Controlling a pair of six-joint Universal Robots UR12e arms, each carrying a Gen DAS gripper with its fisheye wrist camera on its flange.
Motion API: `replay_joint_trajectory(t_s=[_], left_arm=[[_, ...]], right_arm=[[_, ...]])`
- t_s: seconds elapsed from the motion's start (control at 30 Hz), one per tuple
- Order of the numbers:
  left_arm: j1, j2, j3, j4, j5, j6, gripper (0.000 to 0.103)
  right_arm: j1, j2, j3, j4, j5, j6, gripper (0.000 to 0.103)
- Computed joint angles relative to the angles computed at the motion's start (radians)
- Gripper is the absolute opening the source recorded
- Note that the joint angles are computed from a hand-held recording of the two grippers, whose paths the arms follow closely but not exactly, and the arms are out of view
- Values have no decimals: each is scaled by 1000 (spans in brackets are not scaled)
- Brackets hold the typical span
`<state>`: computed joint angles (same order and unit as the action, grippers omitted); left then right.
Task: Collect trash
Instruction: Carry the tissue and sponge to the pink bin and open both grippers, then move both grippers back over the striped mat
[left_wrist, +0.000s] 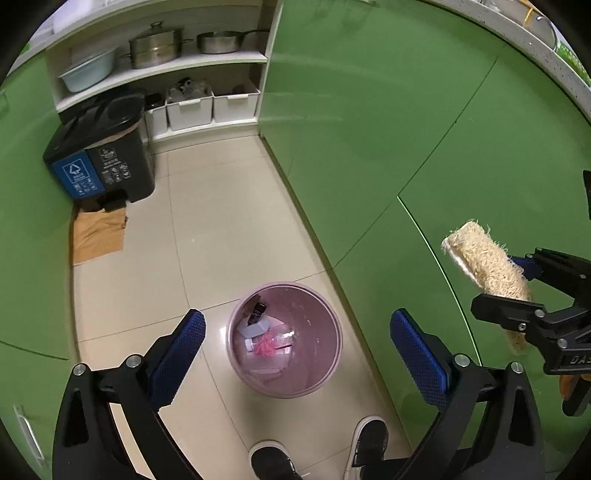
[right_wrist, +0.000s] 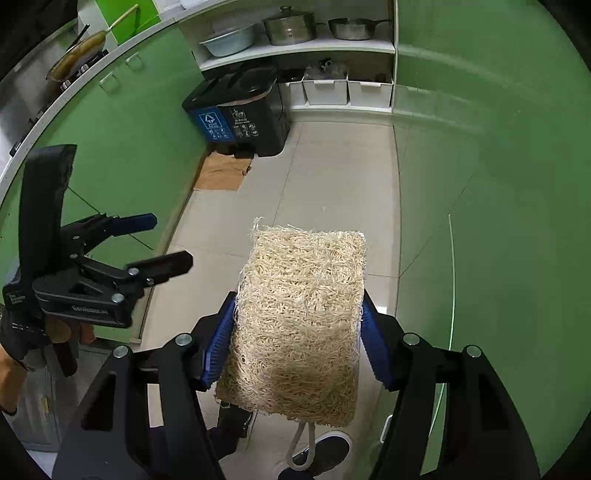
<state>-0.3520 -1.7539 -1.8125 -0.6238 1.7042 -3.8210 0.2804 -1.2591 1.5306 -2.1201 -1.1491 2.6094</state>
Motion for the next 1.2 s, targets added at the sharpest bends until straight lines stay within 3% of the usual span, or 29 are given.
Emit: replay_joint_trajectory(t_s=[0.47,0.5,0.53,0.6,0.97,1.2], left_arm=[[18,54,-37,13,44,-49,96],[20,56,-39,15,47,-49,96],[22,59,-41,16,52,-51,96],[27,64,-44,17,57,-52,96],[24,75,-17,-29,52,-41,96],[2,92,90,-152,31,-15,96]], right_arm=[[35,54,-55,52,45,-65,64],[37,58,-58,55,47,-73,66],[40,62,-60,49,44,-73,81],[40,64,-56,34,46,-66,97],[38,49,-73,43,-13,-16,98],[10,-14,-133,139,-17,30,98]])
